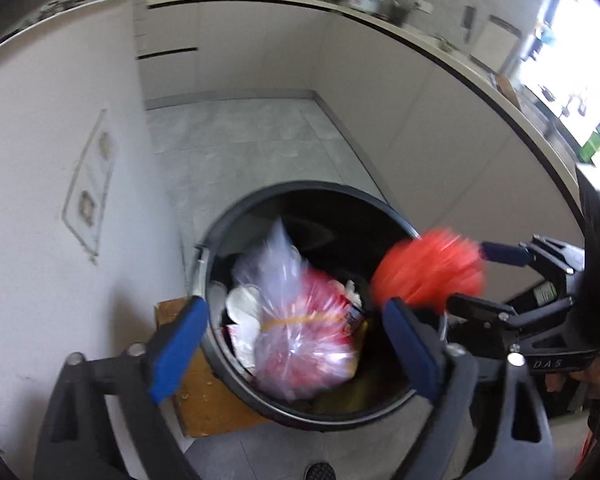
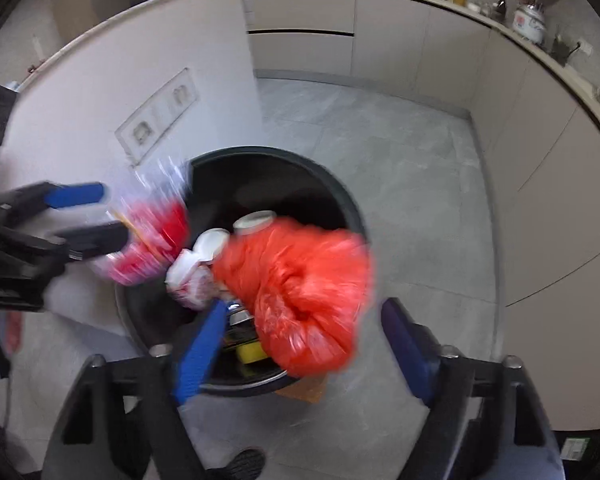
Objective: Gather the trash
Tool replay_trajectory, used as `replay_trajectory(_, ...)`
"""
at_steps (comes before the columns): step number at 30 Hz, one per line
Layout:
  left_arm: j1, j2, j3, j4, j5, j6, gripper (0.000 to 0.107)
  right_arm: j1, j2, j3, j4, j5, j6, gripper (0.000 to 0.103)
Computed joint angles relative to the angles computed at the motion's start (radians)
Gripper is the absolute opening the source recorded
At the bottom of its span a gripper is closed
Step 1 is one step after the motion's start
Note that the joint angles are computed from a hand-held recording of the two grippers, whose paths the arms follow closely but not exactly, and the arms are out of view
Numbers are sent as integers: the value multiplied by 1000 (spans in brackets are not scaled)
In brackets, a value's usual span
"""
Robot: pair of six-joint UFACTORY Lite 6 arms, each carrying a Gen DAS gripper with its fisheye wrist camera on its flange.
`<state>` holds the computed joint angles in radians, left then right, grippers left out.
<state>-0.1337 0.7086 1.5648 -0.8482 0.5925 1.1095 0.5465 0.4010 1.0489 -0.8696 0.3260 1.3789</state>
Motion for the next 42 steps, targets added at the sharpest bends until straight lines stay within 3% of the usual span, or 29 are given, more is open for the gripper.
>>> replay_trajectory(5, -29, -53, -89, -18, -72, 7, 98, -30, -71, -76, -112, -38, 139, 84)
replay_trajectory(13, -75, -120, -172, 23, -156, -58, 101, -25, -107, -88, 24, 32, 65, 101)
replay_trajectory(18, -93, -261, -312, 12, -195, -48, 102, 45, -223, -147, 35, 137, 125, 102)
replay_trajectory(22, -90, -458, -441, 59, -184, -112, 102, 155, -365, -161, 113, 301, 130, 102)
replay_trajectory(27, -46, -723, -516, 220, -65, -300, 102, 358, -506, -99, 201, 567, 197, 102)
replay_trajectory(31, 17, -882, -529, 263, 49, -340, 102, 551, -496, 52, 206, 782, 293, 102)
replay_trajectory(38, 213, -1044, -527, 234, 228, -223, 102, 809, -299, 428, 194, 1101, 387, 102)
replay_trajectory(42, 432, -1085, -488, 143, 425, -58, 102, 925, -123, 749, 174, 1317, 396, 102)
